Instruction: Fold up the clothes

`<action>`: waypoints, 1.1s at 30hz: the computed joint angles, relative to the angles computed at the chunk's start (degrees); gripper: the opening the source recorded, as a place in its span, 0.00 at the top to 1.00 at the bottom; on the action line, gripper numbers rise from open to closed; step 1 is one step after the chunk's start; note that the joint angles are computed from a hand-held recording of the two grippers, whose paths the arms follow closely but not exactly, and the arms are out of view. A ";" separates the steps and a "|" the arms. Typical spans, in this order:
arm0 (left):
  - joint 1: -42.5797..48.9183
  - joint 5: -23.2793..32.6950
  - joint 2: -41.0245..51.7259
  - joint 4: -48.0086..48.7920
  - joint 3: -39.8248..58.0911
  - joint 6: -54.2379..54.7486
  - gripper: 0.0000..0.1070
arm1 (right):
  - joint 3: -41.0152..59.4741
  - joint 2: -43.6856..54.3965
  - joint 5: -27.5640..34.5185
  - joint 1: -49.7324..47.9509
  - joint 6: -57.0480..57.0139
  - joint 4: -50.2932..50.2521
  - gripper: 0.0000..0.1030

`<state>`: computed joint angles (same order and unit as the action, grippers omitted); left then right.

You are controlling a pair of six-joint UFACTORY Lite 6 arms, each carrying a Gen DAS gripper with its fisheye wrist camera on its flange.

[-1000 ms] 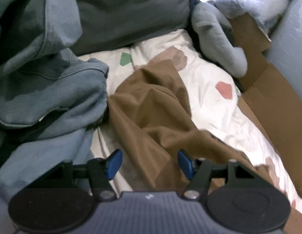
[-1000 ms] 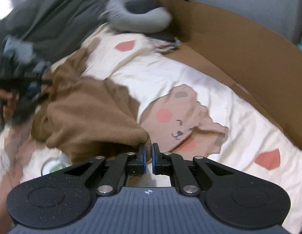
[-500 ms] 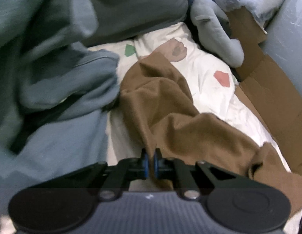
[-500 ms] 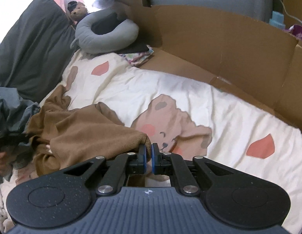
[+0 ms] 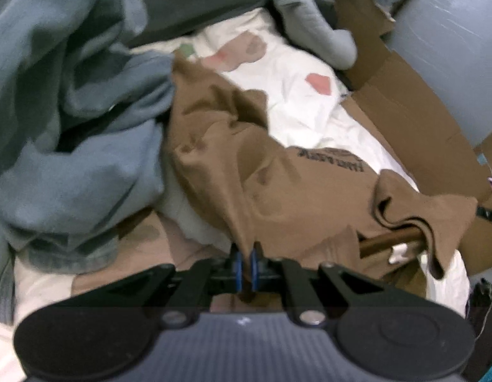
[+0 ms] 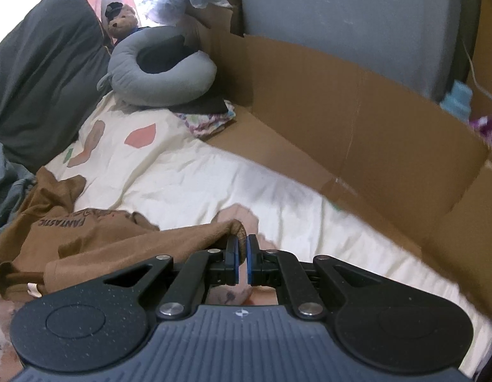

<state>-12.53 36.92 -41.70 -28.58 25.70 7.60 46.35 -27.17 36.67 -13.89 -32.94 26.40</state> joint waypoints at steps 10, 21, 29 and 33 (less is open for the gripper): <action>-8.68 5.53 0.51 -7.03 3.37 0.66 0.95 | 14.86 15.40 -3.61 2.27 6.82 -9.81 0.98; -30.10 -0.51 19.75 -21.25 12.54 11.40 0.95 | 28.39 28.23 -3.51 6.89 14.90 -19.45 0.98; -37.65 -1.15 33.43 -35.30 21.65 23.01 0.95 | 45.80 40.63 1.11 10.58 20.74 -27.45 0.98; -40.97 -3.20 37.54 -41.29 23.89 24.34 0.95 | 53.82 46.63 4.82 11.87 21.59 -28.92 0.97</action>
<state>-53.49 33.72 -4.16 -69.87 49.59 31.94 100.17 19.46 41.49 -2.02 -11.35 -2.52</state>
